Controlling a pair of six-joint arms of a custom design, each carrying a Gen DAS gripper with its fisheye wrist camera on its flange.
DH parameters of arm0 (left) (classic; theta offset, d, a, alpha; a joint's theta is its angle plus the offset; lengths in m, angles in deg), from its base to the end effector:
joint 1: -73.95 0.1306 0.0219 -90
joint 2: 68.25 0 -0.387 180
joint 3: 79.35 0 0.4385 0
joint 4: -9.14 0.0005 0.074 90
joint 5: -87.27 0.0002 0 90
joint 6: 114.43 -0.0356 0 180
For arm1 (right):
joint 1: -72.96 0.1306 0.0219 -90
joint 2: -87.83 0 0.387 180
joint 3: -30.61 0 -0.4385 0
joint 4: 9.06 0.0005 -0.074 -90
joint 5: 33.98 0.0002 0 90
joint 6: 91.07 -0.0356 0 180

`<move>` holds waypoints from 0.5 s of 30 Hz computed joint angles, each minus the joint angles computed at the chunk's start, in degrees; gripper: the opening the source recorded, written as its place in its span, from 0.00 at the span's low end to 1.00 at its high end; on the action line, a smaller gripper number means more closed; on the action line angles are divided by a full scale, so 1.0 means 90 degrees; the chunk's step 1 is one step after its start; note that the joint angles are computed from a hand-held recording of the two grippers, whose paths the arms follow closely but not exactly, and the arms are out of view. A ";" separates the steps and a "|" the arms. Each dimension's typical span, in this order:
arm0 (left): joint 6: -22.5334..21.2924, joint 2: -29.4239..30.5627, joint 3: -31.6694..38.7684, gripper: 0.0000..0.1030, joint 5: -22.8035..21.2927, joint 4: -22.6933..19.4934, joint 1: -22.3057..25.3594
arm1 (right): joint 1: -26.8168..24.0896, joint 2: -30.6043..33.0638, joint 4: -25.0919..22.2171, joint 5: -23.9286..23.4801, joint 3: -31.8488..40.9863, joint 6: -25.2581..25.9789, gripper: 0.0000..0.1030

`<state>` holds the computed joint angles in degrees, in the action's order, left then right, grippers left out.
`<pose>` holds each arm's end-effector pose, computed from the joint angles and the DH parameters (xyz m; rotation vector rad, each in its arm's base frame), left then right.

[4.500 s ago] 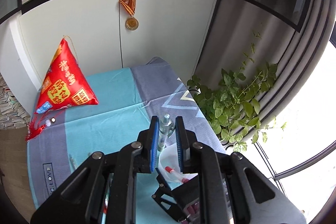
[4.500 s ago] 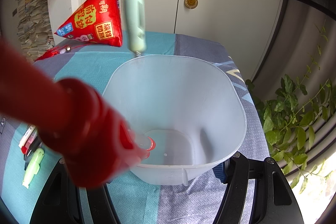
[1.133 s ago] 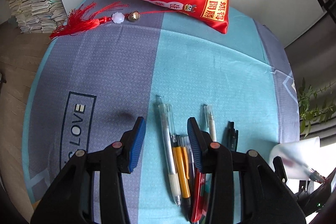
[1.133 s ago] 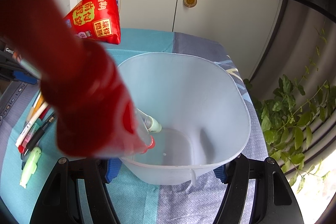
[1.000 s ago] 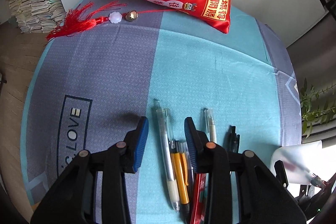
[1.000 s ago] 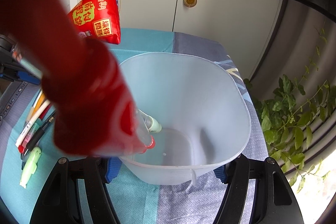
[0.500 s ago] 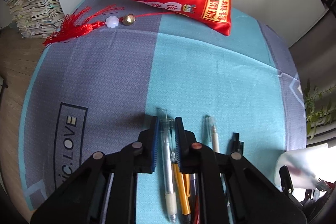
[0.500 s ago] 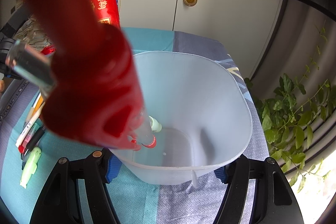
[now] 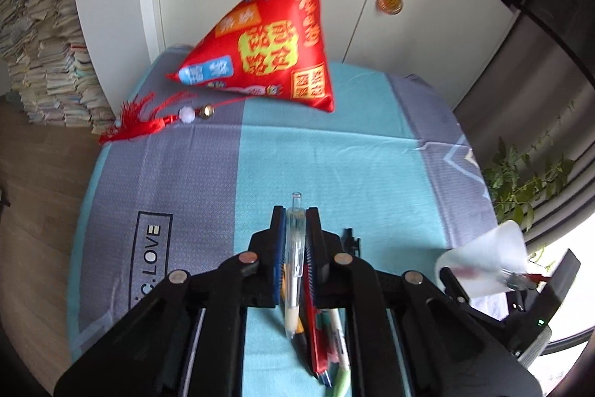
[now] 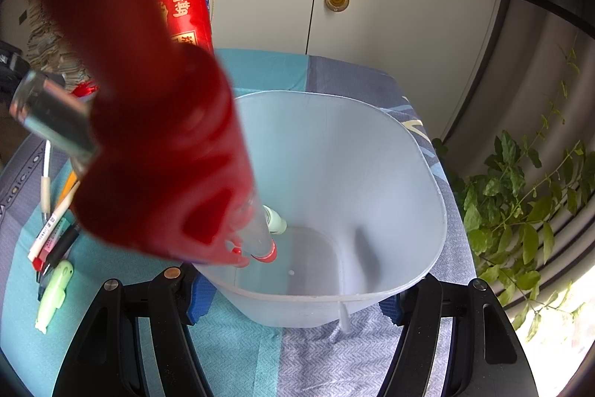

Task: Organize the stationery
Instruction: 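Carry the cream-grip pen to the cup and lower it inside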

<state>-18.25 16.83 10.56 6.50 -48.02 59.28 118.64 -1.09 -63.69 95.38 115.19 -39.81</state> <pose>0.4746 -0.1307 0.4666 0.2538 2.4889 -0.3529 0.3754 0.3514 0.3789 0.0726 2.3230 -0.2129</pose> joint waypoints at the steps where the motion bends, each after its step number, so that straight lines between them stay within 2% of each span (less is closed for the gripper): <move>1: -0.0007 -0.0058 -0.0005 0.08 0.0013 0.0018 -0.0020 | -0.0003 0.0003 0.0003 -0.0004 0.0003 0.0002 0.68; 15: -0.0335 -0.0636 0.0211 0.08 0.0394 0.0269 -0.0493 | -0.0006 0.0005 0.0007 -0.0008 0.0005 0.0005 0.68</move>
<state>-21.26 11.11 12.46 10.05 -45.59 54.84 118.59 -1.04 -63.62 95.31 115.24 -39.77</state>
